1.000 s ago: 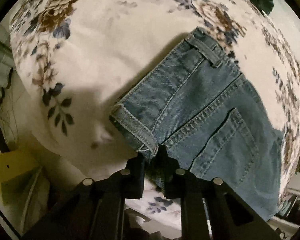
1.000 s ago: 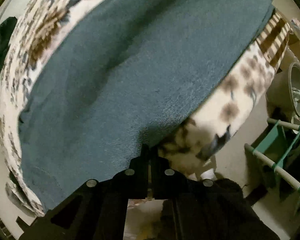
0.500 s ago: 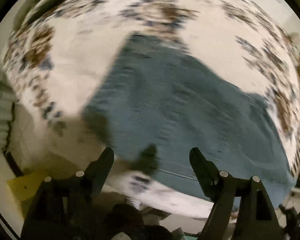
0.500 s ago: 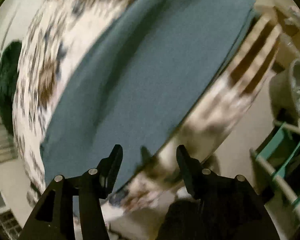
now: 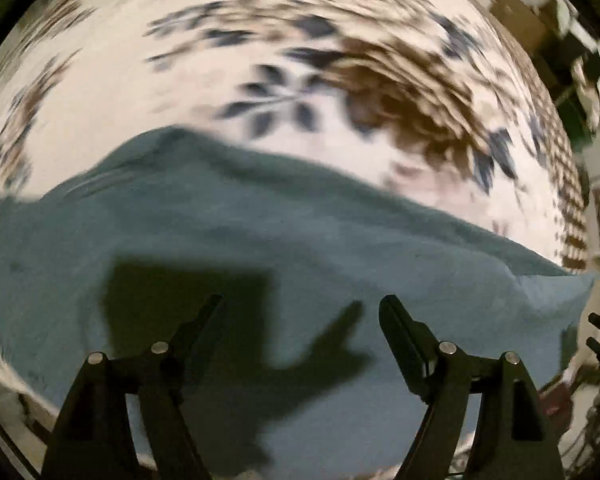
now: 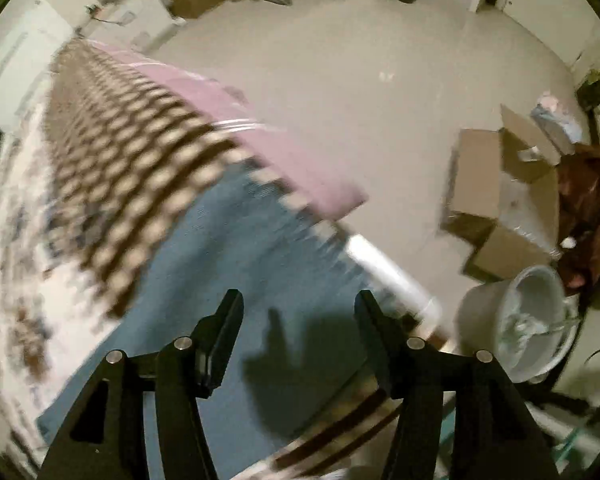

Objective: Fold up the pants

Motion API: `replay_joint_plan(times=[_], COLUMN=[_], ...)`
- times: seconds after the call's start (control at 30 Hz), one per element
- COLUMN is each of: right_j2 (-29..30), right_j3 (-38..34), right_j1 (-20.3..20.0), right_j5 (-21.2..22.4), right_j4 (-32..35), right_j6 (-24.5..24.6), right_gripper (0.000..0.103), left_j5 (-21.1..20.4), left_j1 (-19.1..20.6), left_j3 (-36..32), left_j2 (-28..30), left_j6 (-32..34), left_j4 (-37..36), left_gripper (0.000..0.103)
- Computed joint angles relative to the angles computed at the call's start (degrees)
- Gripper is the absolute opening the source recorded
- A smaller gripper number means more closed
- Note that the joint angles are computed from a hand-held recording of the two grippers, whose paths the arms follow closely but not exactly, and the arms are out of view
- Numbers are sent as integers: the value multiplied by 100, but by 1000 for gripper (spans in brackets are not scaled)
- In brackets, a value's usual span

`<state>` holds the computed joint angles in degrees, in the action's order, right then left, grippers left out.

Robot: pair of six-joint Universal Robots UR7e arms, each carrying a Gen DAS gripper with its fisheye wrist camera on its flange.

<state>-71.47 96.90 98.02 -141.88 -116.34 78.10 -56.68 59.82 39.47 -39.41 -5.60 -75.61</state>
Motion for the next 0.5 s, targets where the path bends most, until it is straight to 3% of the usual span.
replay_joint_plan(times=[0.13,0.17,0.2,0.27,0.33,0.4,0.5], right_j2=[-434,-554,-591,-568,-590,-697,-883], right_j3=[653,891,1011,1037,1001,1063,1285], right_j1=[-448,-508,-498,-293,-70,14,-229], right_j5=[771,948,955,508,149,91,646], right_j4=[-740,-1096,-1278,-1132,-906,-694,-667], right_j6=[-319,-421,-455,-336,-75,177,141], right_gripper=[60,51,23,11,10,10,11], left_j5=[346,382,401,431,418,458,489], left_j1=[-43,-41,-44,-43,-26,-35,-107], left_j3=[184,185,195,105,-42,-67,-241], left_j2=[183,203,198,257,334,351,568], left_j6=[-47,-113,-141,-187,-239,-255,-329], left_j4=[-197,-234,-264,-222,-158,-139,-123], left_gripper=[81,82,83,84,84,85,85])
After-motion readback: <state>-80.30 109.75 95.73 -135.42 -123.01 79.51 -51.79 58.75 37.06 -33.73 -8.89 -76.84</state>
